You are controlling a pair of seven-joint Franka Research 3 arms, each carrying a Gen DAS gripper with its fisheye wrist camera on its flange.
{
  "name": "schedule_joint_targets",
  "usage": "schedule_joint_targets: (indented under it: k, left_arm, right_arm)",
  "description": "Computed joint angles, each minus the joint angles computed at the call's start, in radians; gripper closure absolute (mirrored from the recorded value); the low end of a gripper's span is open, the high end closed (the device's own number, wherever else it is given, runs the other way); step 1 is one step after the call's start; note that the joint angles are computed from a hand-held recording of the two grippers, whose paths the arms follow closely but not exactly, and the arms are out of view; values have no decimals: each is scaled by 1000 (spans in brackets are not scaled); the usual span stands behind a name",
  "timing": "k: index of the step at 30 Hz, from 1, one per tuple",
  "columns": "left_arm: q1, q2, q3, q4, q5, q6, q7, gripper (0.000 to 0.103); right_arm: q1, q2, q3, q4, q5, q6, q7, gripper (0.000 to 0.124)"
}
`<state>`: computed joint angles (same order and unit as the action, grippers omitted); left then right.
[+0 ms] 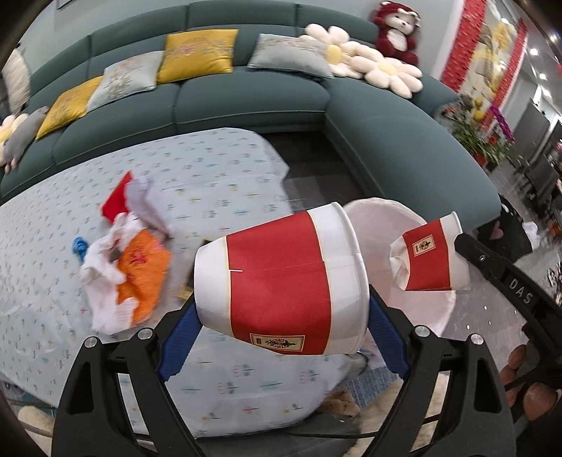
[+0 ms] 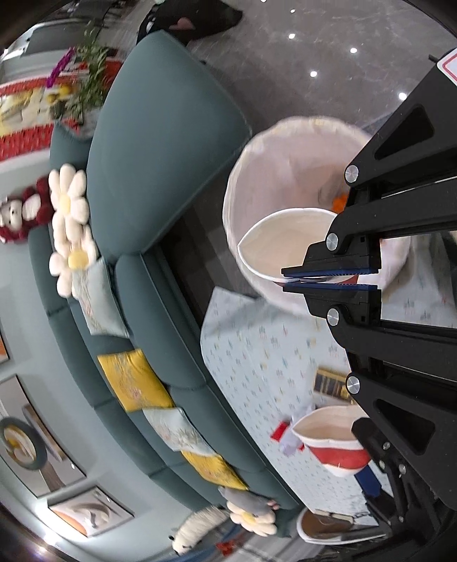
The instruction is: Collect trash
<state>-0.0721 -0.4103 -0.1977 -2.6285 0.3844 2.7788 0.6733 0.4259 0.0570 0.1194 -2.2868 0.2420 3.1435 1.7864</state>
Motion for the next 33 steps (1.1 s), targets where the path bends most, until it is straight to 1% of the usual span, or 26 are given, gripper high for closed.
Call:
schedule_joint_targets:
  k: [1, 4, 6, 10, 13, 17, 19, 20, 21, 27, 29, 31, 33]
  left_arm:
    - [-8, 14, 1, 10, -5, 3, 8, 20]
    - [-29, 69, -1, 53, -14, 8, 32, 20]
    - [-56, 107, 12, 80, -46, 13, 67, 20]
    - [-84, 153, 22, 116, -94, 30, 117, 20]
    - [-89, 188, 13, 145, -96, 34, 143, 20]
    - [-97, 228, 9, 176, -113, 34, 159, 20]
    - [-106, 246, 16, 187, -143, 37, 181, 20]
    - [-106, 252, 16, 191, -149, 38, 185, 20]
    - [-104, 260, 14, 200, -149, 35, 186, 20]
    - [-99, 263, 9, 199, -144, 43, 179, 19]
    - [-92, 254, 5, 189, -126, 45, 162, 19]
    - [-87, 246, 4, 184, -115, 41, 148, 19]
    - [-80, 233, 2, 173, -101, 38, 128, 19]
  right_arm:
    - [3, -3, -16, -9, -27, 3, 26, 121]
    - [-6, -11, -30, -31, -52, 12, 50, 121]
    - [-21, -12, -22, -40, -27, 17, 31, 121]
    - [-37, -5, -19, -42, -3, 21, 12, 121]
    - [-32, -1, -38, -45, -31, 23, 34, 121]
    - [-45, 5, -34, -39, -17, 20, 15, 120]
    - [-20, 8, -74, -42, -86, 29, 79, 116]
    - [9, 7, -115, -44, -160, 32, 145, 112]
    - [22, 7, -138, -47, -209, 34, 189, 111]
    - [27, 3, -165, -53, -328, 39, 303, 101]
    - [12, 1, -149, -57, -325, 42, 302, 99]
    - [16, -2, -157, -59, -361, 40, 331, 98]
    - [9, -4, -145, -59, -369, 38, 335, 98]
